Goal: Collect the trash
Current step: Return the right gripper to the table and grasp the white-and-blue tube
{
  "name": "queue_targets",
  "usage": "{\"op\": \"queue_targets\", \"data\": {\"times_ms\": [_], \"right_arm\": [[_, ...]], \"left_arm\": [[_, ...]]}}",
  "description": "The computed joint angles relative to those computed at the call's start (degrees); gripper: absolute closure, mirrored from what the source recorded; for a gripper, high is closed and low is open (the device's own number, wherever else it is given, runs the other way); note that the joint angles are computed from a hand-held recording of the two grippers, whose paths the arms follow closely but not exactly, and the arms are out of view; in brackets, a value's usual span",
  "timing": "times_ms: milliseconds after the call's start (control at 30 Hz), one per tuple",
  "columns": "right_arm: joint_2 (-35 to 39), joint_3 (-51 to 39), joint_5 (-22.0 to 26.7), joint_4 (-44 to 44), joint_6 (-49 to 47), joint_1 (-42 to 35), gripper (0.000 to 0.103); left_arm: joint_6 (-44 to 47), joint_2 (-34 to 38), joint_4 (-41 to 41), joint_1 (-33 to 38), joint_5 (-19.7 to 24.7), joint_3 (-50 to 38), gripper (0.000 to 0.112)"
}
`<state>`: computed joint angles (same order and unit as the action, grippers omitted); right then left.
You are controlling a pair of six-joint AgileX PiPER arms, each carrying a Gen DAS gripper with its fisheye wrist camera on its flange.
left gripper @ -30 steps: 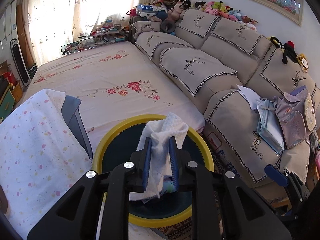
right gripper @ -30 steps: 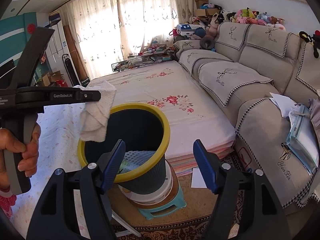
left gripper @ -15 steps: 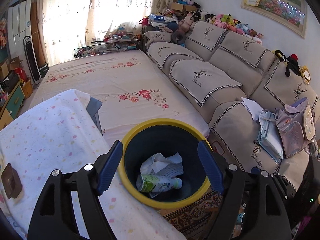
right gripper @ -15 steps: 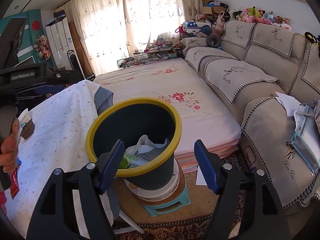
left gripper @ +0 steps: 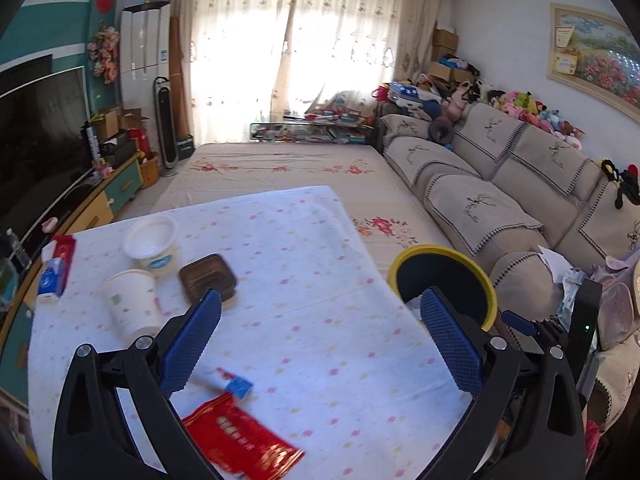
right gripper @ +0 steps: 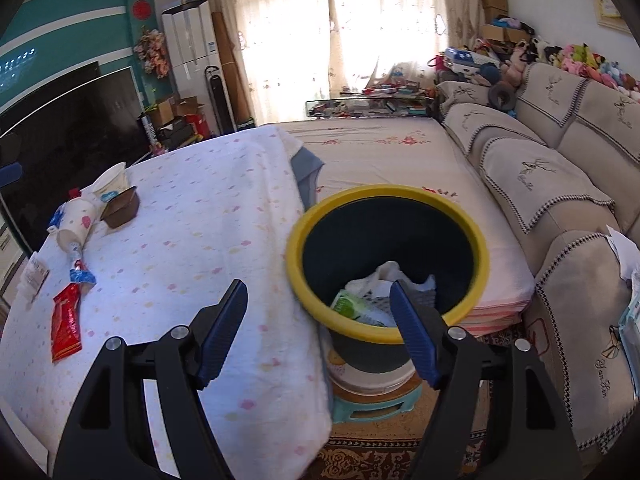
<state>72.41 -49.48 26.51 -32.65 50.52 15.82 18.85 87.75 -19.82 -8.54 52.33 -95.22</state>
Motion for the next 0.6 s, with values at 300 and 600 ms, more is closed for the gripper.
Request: {"op": "queue_targets", "data": {"times_ms": [300,600], "right_arm": [[14.9,-17.6,1.9,8.3,-11.8,16.4,0.033],[34.1,-44.0,11.0,22.7,-31.5,20.5,0.033]], "left_arm": [[14.1,-9.5,-11.7,25.6,0.8,11.6,0.014],[23.2,-9.1,-20.6,40.3,5.3,13.5,0.014]]}}
